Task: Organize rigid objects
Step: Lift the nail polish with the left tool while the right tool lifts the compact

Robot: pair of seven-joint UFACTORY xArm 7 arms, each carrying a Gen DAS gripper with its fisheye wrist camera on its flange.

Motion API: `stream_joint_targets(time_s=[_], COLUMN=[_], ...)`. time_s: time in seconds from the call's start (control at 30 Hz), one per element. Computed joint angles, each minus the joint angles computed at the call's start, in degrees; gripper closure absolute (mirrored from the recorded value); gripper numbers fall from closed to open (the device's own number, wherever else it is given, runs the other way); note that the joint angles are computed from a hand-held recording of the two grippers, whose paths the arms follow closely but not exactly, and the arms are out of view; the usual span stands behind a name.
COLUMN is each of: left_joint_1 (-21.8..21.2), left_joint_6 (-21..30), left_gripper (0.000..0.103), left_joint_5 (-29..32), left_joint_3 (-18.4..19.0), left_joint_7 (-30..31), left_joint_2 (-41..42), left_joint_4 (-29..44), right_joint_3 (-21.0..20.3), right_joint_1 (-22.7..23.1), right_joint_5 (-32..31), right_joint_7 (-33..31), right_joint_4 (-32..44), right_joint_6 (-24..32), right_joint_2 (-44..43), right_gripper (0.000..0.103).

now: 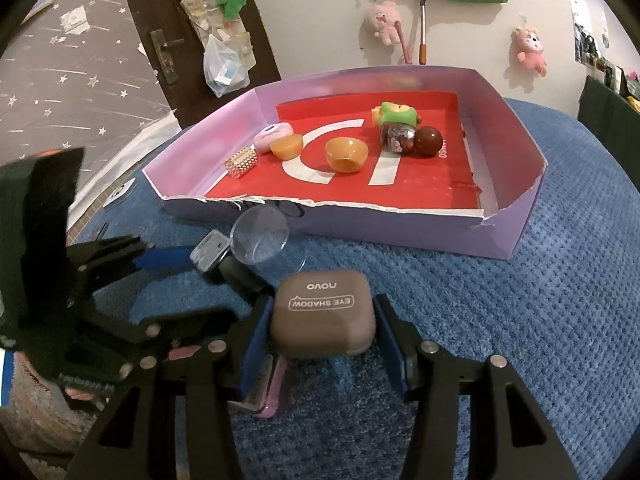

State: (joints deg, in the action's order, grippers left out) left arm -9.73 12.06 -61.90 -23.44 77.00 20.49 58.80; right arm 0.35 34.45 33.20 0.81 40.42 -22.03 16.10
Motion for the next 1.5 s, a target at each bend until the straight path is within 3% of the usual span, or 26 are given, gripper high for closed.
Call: stream_joint_targets(time_s=[0.07, 0.13, 0.23, 0.3, 0.47, 0.57, 0.63, 0.7, 0.8, 0.93, 0.97, 1.1, 1.17, 1.5], left_joint_1=[1.1, -0.3, -1.2, 1.1, 1.6, 1.9, 3.9, 6.1, 10.3, 13.6, 15.2, 28.1, 31.3, 34.4], left_joint_6=[-0.4, -3.2, -4.4, -3.2, -4.9, -4.2, -4.8, -5.6, -6.4, -9.4, -10.3, -12.7, -13.7, -16.1], left_gripper=[0.043, 0.043, 0.043, 0.042, 0.041, 0.042, 0.055, 0.061, 0.061, 0.061, 0.061, 0.061, 0.061, 0.061], left_joint_5=[-2.8, -2.2, 3.6, 4.5, 12.8, 17.3, 18.2, 18.7, 17.8, 16.5, 16.2, 12.8, 12.9, 18.2], left_joint_3=[-1.1, 0.3, 2.2, 0.3, -1.4, -2.1, -4.7, -6.9, -11.0, -14.8, -16.6, -30.4, -33.8, -36.6], left_joint_7=[3.5, 2.7, -3.1, -2.4, -3.3, -5.0, -4.0, -3.6, -2.7, -3.1, -2.7, 1.8, 1.7, -4.9], left_joint_2=[-1.0, -0.4, 1.9, 2.7, 3.9, 4.5, 5.0, 4.8, 4.7, 3.8, 3.7, 4.2, 4.6, 7.2], left_joint_4=[-1.2, -0.8, 1.3, 2.3, 2.4, 3.1, 3.1, 2.2, 0.7, -1.7, -2.3, -5.0, -5.6, -4.4], right_joint_3=[0.0, 1.0, 0.7, 0.4, -0.1, 1.4, 1.2, 0.4, -1.5, -0.6, -0.7, 0.0, 0.5, 3.6], right_joint_1=[-0.2, -1.6, -1.4, -1.0, -0.2, -2.2, -1.8, -0.5, 2.5, 2.1, 2.4, 2.9, 2.9, 1.2], right_joint_5=[-0.2, -1.9, -1.9, -1.6, -0.3, -2.0, -1.4, 0.5, 5.3, 6.4, 7.3, 9.8, 11.3, 15.7], right_joint_7=[-0.1, 1.1, 1.0, 0.8, -0.3, 1.2, 0.9, -0.5, -4.1, -5.1, -5.8, -8.4, -10.0, -14.6], right_joint_4=[0.0, -0.2, -0.4, -0.6, -1.3, -2.3, -2.4, -2.1, -1.5, -1.9, -1.7, -1.5, -1.2, -0.8], right_joint_6=[0.0, -0.3, -0.1, -0.2, 0.1, -0.4, -0.5, -0.3, -0.1, -0.7, -0.9, -2.0, -2.2, -3.4], right_joint_2=[0.1, 0.1, -0.3, -0.4, -1.1, -1.6, -1.6, -1.6, -1.5, -1.8, -1.8, -2.6, -3.1, -5.2], right_gripper=[0.049, 0.049, 0.049, 0.05, 0.05, 0.05, 0.05, 0.05, 0.051, 0.051, 0.051, 0.051, 0.051, 0.051])
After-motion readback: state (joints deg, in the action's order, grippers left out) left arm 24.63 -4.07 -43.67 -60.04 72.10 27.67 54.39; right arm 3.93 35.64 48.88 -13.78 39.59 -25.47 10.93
